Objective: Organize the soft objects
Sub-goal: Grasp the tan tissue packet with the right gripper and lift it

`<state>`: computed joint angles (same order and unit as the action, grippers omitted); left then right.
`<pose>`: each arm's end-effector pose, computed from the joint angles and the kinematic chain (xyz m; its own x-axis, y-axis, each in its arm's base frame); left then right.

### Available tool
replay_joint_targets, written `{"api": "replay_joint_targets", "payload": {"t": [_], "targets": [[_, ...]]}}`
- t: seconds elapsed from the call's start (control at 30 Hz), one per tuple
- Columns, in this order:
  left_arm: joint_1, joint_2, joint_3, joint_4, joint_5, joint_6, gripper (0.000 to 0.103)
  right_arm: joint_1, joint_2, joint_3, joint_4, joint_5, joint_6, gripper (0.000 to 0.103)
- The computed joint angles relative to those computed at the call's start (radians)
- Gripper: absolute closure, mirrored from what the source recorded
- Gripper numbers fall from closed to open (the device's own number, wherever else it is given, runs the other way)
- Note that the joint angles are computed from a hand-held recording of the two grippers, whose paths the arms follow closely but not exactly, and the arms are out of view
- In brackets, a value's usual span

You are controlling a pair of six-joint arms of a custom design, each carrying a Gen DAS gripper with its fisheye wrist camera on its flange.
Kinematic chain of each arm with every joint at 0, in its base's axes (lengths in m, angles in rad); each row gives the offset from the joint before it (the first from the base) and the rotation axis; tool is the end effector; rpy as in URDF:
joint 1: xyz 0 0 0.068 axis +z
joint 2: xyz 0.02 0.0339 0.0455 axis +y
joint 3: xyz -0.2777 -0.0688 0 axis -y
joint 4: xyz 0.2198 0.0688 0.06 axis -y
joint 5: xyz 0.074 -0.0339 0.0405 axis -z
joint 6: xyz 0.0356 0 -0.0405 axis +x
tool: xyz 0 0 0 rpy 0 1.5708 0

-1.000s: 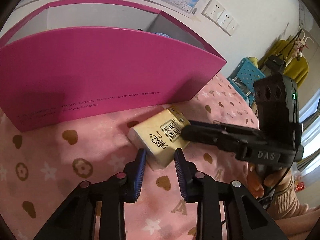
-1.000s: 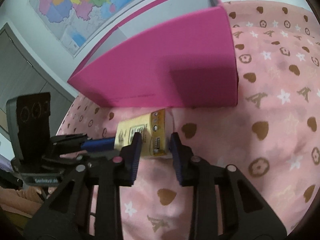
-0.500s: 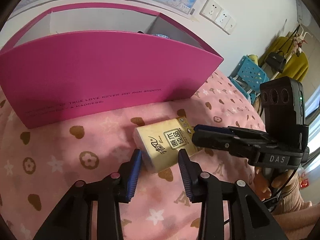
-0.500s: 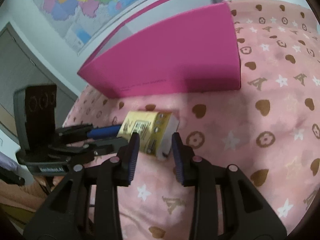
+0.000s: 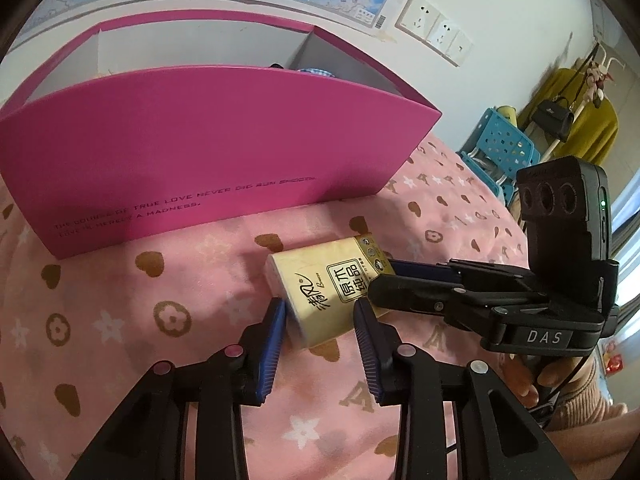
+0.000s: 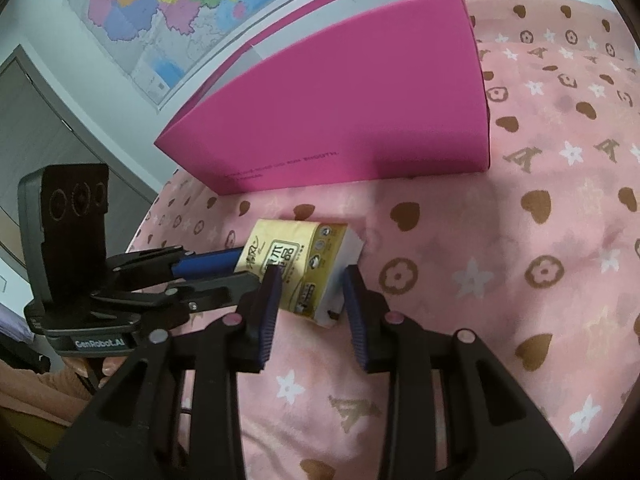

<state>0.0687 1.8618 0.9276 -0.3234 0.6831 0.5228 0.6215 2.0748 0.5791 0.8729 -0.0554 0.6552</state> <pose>0.3107 -0.0011 0.1418 -0.7520 0.3364 -0.5668 0.5959 0.7146 -0.3664 0.2585 0.1876 0.0781 -0.7526 0.2094 -0.6244 -0.2010 0.8298 0.5205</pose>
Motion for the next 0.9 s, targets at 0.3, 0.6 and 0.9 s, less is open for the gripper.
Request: {"api": "replay_joint_targets", "payload": {"t": [0.3, 0.6, 0.9], "targets": [[-0.002, -0.034, -0.014, 0.001, 0.011, 0.009, 0.069, 0.038, -0.051, -0.022, -0.020, 0.066, 0.000, 0.068], [0.006, -0.065, -0.021, -0.007, 0.032, 0.012, 0.069, 0.063, -0.099, -0.042, -0.038, 0.103, -0.010, 0.068], [0.010, -0.115, -0.040, 0.001, 0.040, 0.015, 0.069, 0.067, -0.136, -0.070, -0.030, 0.119, -0.033, 0.068]]}}
